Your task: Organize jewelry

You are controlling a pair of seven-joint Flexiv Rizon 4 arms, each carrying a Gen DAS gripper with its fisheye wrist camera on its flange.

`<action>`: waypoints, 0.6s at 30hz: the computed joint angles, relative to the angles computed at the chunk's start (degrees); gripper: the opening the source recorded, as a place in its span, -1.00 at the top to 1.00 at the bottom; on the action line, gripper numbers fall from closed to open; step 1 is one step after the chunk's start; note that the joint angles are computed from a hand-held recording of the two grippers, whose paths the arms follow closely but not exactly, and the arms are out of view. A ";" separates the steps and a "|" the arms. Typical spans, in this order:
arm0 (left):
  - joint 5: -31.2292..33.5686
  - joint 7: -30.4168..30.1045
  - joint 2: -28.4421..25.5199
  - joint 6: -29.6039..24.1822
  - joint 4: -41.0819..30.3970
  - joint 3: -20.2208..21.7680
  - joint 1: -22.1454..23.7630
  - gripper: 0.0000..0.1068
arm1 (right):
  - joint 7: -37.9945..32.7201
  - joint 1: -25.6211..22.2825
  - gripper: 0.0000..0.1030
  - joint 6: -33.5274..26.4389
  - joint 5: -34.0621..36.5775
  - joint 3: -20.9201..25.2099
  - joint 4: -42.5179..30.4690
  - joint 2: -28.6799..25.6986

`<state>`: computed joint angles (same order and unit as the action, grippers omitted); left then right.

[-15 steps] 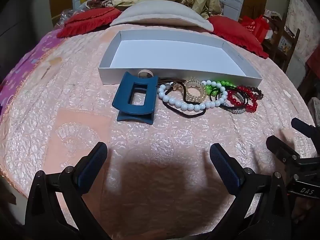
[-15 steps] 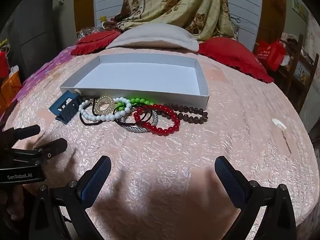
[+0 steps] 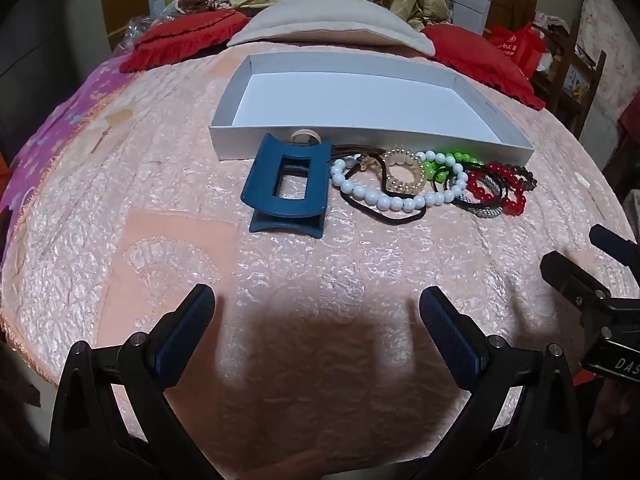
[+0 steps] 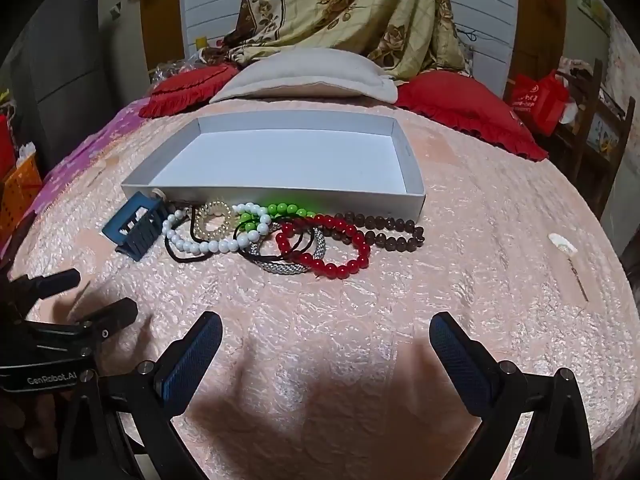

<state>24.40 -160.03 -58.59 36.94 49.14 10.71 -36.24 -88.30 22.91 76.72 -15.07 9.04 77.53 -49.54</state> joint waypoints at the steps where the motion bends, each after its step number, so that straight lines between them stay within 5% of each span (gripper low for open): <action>1: 0.03 -0.21 0.04 0.29 0.12 -0.02 -0.01 -0.92 | -0.07 -0.13 -0.99 0.29 0.09 0.04 0.15 0.01; 18: 0.18 0.09 -1.20 -1.03 -1.73 0.12 -0.05 -0.92 | 3.06 0.83 -0.99 0.93 -1.05 -2.25 0.29 -0.21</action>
<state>24.59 -159.93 -59.79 35.91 47.41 10.83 -36.29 -85.24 23.75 77.66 -16.12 6.79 77.82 -49.76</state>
